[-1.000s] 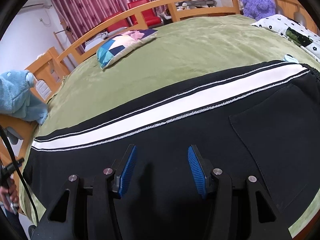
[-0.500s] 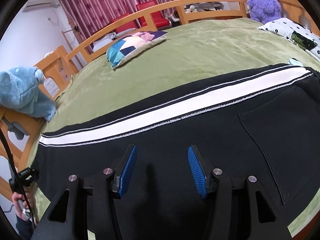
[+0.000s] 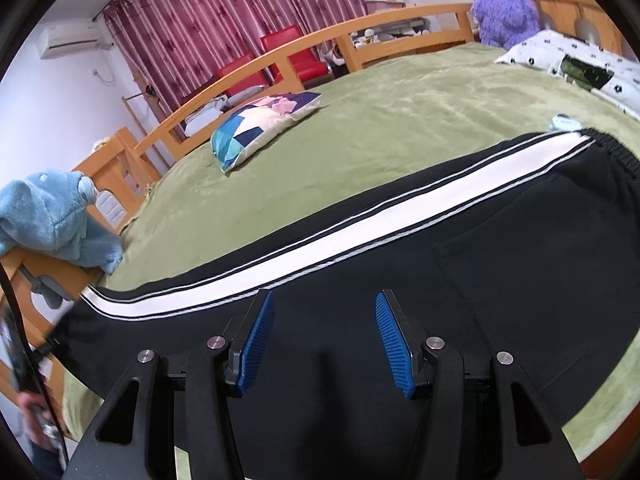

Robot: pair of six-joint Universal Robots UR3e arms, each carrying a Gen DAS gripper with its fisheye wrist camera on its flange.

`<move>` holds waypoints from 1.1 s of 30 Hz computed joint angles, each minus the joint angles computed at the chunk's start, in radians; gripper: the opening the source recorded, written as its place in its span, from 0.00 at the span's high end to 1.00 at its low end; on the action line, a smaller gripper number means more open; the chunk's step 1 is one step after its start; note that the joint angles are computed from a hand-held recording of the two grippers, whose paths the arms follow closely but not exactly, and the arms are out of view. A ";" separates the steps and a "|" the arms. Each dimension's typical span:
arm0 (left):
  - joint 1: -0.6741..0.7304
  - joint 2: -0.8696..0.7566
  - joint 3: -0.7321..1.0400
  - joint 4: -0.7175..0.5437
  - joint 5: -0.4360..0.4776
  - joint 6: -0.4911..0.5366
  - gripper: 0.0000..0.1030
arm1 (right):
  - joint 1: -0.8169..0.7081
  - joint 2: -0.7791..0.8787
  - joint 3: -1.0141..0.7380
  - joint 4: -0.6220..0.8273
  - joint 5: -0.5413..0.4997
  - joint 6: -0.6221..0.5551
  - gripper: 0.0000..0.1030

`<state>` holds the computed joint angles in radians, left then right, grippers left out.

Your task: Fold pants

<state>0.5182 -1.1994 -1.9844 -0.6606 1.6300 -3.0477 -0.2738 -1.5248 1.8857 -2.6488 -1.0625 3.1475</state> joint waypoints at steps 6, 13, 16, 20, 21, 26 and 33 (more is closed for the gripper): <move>-0.437 -0.151 0.256 -0.096 0.168 -0.084 0.78 | -0.083 -0.076 0.072 0.029 -0.011 -0.104 0.49; -0.800 -0.490 0.500 -0.095 0.214 -0.194 0.78 | -0.275 -0.211 0.191 0.105 0.067 -0.229 0.49; -0.860 -0.578 0.527 -0.095 0.143 -0.241 0.78 | -0.351 -0.252 0.229 0.154 0.093 -0.279 0.49; -0.912 -0.655 0.543 -0.157 0.111 -0.260 0.75 | -0.402 -0.283 0.273 0.177 0.093 -0.343 0.49; -0.915 -0.657 0.540 -0.169 0.110 -0.261 0.73 | -0.408 -0.288 0.283 0.177 0.088 -0.356 0.49; -0.947 -0.566 0.413 -0.093 0.131 -0.293 0.47 | -0.406 -0.280 0.293 0.186 0.064 -0.375 0.49; -0.915 -0.445 0.308 -0.037 0.150 -0.296 0.42 | -0.281 -0.232 0.246 0.133 0.038 -0.290 0.49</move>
